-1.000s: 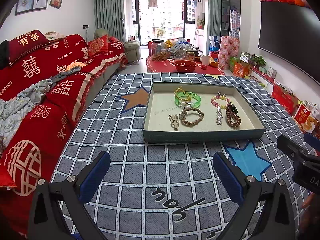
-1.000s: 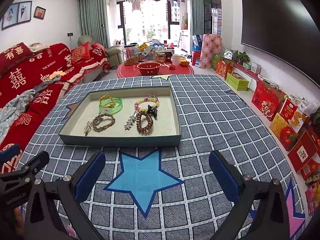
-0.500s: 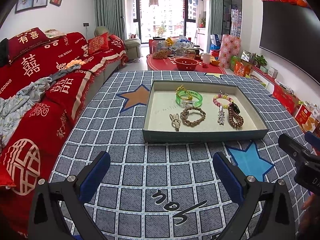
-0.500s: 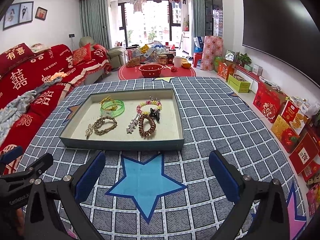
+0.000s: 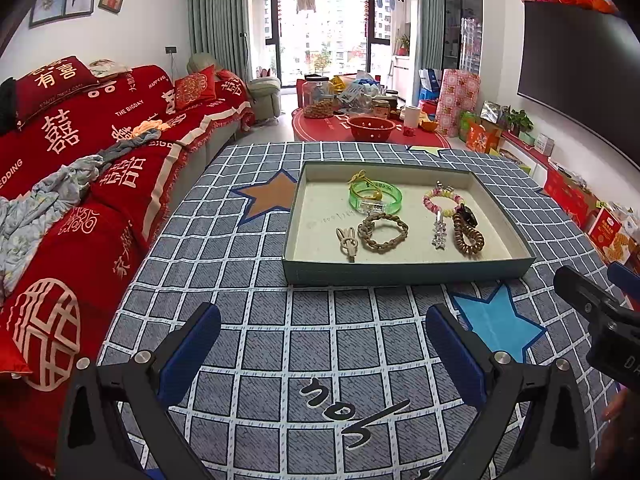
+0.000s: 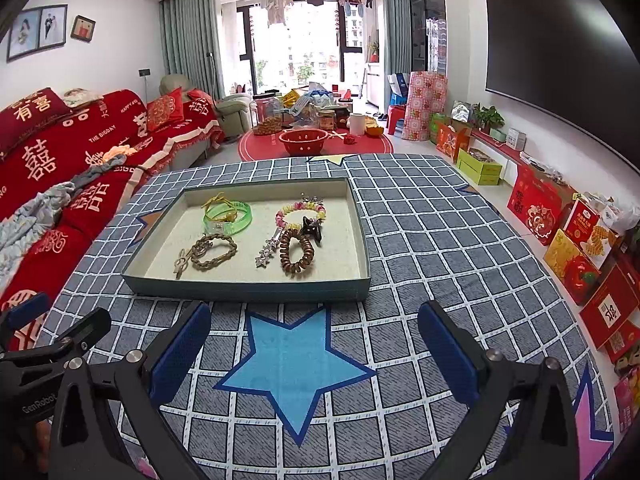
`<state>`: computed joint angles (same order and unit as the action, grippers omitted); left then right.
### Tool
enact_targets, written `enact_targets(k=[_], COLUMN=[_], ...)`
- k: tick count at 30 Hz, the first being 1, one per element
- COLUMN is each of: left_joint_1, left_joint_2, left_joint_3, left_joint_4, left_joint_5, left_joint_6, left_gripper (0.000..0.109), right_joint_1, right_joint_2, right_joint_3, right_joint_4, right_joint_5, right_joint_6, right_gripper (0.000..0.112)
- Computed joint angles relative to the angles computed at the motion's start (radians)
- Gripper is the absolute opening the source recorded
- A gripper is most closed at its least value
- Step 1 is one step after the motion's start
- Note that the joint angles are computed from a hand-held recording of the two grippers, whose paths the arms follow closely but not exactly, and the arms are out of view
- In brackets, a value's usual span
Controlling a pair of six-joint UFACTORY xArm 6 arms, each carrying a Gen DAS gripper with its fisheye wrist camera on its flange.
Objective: Organize jewelry
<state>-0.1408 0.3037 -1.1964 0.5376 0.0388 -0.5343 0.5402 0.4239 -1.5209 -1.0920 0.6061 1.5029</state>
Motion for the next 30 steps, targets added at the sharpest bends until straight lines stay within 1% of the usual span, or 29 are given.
enact_targets(k=[30], left_joint_1=[-0.001], left_joint_2=[-0.001], left_joint_3=[0.000], left_joint_4=[-0.006], left_joint_5=[0.003], left_joint_6=[0.005], left_gripper=[0.103], right_joint_1=[0.005], right_joint_2=[0.006], right_joint_3=[-0.012], right_joint_4=[0.013], right_joint_5=[0.002], right_joint_6=[-0.008], right_gripper=[0.103])
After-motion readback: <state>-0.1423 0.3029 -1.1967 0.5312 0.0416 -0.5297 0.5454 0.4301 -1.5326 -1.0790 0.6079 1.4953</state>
